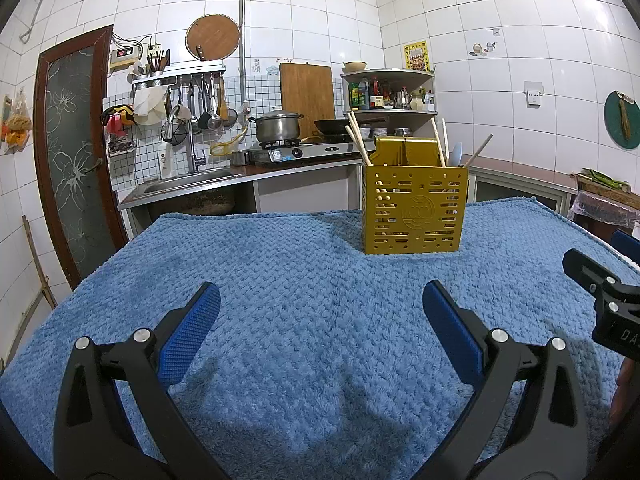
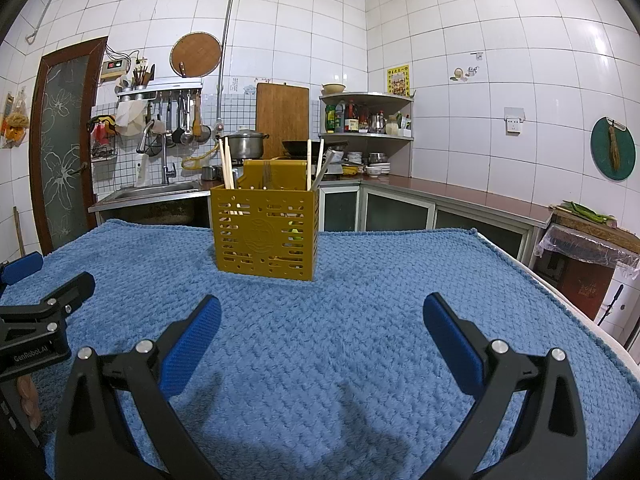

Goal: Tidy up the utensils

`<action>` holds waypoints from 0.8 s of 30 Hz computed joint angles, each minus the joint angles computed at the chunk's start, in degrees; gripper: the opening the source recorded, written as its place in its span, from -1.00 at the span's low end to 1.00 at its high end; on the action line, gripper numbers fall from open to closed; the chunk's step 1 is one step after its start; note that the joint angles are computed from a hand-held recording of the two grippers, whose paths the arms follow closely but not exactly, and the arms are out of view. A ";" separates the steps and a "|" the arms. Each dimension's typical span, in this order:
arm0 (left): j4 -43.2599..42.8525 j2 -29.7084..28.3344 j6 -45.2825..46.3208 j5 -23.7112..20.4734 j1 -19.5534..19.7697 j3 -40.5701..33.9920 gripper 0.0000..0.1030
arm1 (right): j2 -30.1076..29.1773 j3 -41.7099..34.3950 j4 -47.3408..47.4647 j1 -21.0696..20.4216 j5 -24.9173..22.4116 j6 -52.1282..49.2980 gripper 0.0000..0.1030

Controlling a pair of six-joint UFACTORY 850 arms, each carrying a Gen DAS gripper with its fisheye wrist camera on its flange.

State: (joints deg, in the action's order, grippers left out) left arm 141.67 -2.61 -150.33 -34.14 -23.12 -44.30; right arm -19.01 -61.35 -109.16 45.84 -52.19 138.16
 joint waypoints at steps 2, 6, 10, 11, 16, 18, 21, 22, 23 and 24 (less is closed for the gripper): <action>-0.11 0.03 0.07 0.02 -0.02 0.02 0.90 | 0.00 -0.01 0.03 0.01 0.00 -0.03 0.91; 0.00 -0.05 -0.04 0.05 0.02 0.00 0.90 | -0.01 -0.01 -0.04 -0.02 0.00 -0.03 0.91; -0.01 -0.10 0.00 0.08 0.05 -0.01 0.90 | -0.01 0.00 -0.04 -0.03 0.01 -0.01 0.91; -0.07 -0.13 0.06 0.08 0.04 -0.04 0.90 | -0.02 -0.01 -0.08 -0.04 0.00 0.04 0.91; -0.16 -0.16 0.15 0.07 0.05 -0.03 0.90 | -0.03 -0.04 0.01 -0.03 0.04 -0.08 0.91; -0.06 -0.13 0.09 0.17 0.09 -0.02 0.90 | -0.01 -0.04 0.06 -0.01 0.07 -0.09 0.91; -0.22 -0.20 0.23 0.23 0.07 -0.09 0.90 | -0.06 -0.08 0.03 -0.02 0.02 -0.14 0.91; -0.13 -0.44 0.12 0.20 0.12 -0.15 0.90 | 0.00 -0.04 0.07 0.01 0.02 -0.17 0.91; -0.19 -0.57 0.15 0.24 0.16 -0.21 0.90 | 0.00 -0.03 0.07 0.03 0.00 -0.14 0.91; -0.15 -0.67 0.07 0.23 0.19 -0.21 0.90 | -0.02 -0.05 0.05 -0.03 0.05 -0.17 0.91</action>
